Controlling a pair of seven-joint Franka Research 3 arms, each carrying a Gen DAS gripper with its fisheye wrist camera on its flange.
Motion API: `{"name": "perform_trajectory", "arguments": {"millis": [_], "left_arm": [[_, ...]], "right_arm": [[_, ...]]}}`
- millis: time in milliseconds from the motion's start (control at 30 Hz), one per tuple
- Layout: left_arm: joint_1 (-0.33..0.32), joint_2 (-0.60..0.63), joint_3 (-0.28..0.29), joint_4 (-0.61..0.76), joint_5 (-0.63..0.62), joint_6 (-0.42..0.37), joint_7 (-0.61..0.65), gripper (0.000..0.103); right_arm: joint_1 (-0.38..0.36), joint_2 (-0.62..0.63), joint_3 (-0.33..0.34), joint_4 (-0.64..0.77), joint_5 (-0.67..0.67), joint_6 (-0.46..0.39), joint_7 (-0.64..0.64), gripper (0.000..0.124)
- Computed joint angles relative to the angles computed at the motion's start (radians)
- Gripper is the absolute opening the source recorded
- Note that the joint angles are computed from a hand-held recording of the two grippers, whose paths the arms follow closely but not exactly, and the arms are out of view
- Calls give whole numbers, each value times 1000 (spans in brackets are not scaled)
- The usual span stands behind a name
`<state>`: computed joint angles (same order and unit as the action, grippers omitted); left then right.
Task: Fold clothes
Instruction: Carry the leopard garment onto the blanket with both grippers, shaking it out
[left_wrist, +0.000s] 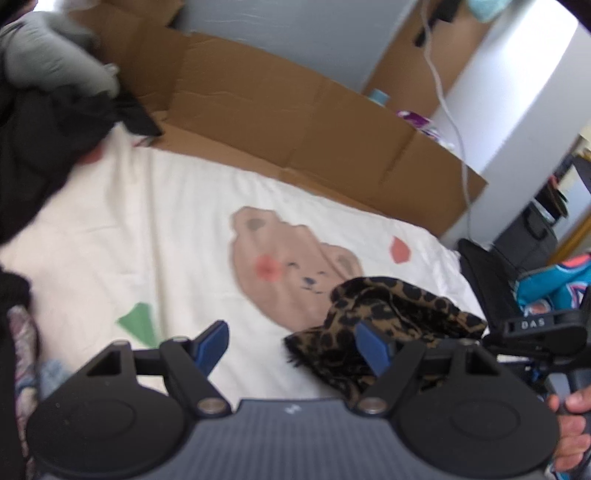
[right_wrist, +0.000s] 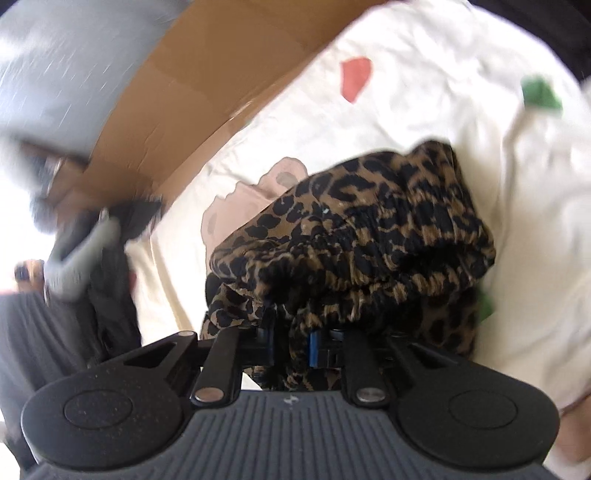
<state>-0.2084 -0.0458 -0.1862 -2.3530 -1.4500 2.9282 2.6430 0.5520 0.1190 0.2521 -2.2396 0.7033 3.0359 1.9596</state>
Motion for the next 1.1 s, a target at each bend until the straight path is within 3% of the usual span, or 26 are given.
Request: {"name": "perform_trajectory", "arguments": {"millis": [300,533,633,733,767,833,867,900,1000,1100], "left_arm": [[-33,77,-49,107,114,-56,-28,80],[-39,205,-103,232,339,-60,-104,87],[-28,296,-114,319,472,-82,-192,90],[-9,383,-136,404,559,-129,-225,89],[7,408,-154,428,565,-150,-209,86],[37,440,-189,456,578,-175,-183,63],[43,451,-192,469,606,-194,-208,26],[58,453,-201,475,612,-214,-229,5],[128,422,-250,458,567,-255,-232,3],[145,339,-248,401,532,-264,-239,3]], "right_arm": [[-94,-77,-89,106,-197,-439,-358,11],[-147,-98,-125,172,-246,-580,-562,11],[-168,-125,-138,135,-207,-597,-651,11],[-173,-137,-137,94,-159,-562,-712,11],[-173,-141,-137,77,-137,-546,-734,11],[-174,-154,-139,48,-101,-518,-777,11],[-174,-156,-140,41,-87,-509,-786,11],[-175,-158,-141,34,-87,-499,-793,11],[-180,-167,-144,23,-113,-482,-799,11],[-185,-183,-145,26,-174,-477,-795,10]]}}
